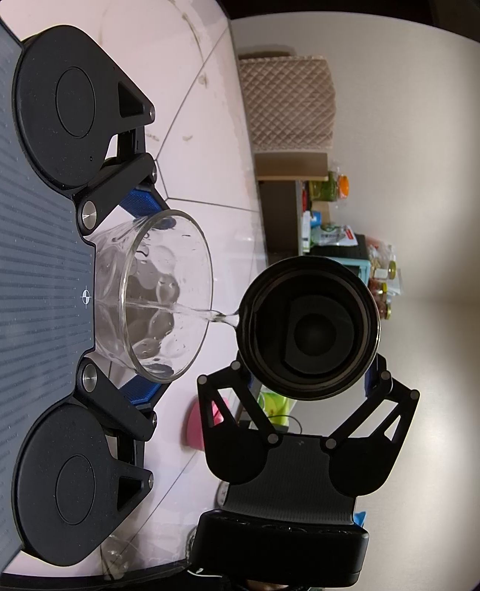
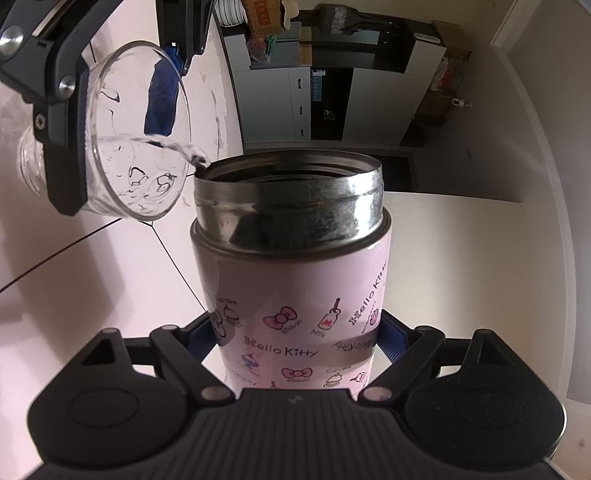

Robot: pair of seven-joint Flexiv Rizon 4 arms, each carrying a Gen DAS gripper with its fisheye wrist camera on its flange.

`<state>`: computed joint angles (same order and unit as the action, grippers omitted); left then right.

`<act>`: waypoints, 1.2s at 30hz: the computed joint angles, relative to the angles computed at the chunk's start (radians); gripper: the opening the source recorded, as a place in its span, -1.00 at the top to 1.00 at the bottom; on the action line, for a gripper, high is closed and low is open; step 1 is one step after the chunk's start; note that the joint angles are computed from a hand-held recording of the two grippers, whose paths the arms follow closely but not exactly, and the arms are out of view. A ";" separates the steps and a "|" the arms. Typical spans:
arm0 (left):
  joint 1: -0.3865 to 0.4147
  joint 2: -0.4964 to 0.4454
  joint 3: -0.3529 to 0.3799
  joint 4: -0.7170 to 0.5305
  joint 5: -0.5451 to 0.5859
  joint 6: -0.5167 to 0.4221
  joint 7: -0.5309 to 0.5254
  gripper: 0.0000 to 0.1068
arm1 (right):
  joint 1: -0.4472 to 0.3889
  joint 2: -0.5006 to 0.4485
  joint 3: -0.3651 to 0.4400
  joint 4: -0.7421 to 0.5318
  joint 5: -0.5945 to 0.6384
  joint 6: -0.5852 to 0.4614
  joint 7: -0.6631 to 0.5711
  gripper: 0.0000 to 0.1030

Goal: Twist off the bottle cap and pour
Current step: 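Pour water from the thermos into the glass held by the left gripper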

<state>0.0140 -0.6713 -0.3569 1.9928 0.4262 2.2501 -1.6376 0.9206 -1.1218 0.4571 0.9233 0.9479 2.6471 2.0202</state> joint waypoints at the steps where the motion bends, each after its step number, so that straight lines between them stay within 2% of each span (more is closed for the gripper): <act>1: -0.001 0.000 0.001 0.000 -0.001 0.000 0.000 -0.65 | 0.000 -0.002 0.000 -0.002 0.000 0.000 -0.001 -0.72; 19: 0.000 0.000 0.000 -0.001 0.002 0.000 -0.002 -0.65 | 0.005 -0.033 -0.006 -0.052 -0.005 -0.008 -0.047 -0.71; 36: 0.000 0.001 0.001 0.000 0.001 -0.001 -0.002 -0.65 | 0.000 -0.038 -0.010 -0.003 -0.040 0.025 -0.034 -0.71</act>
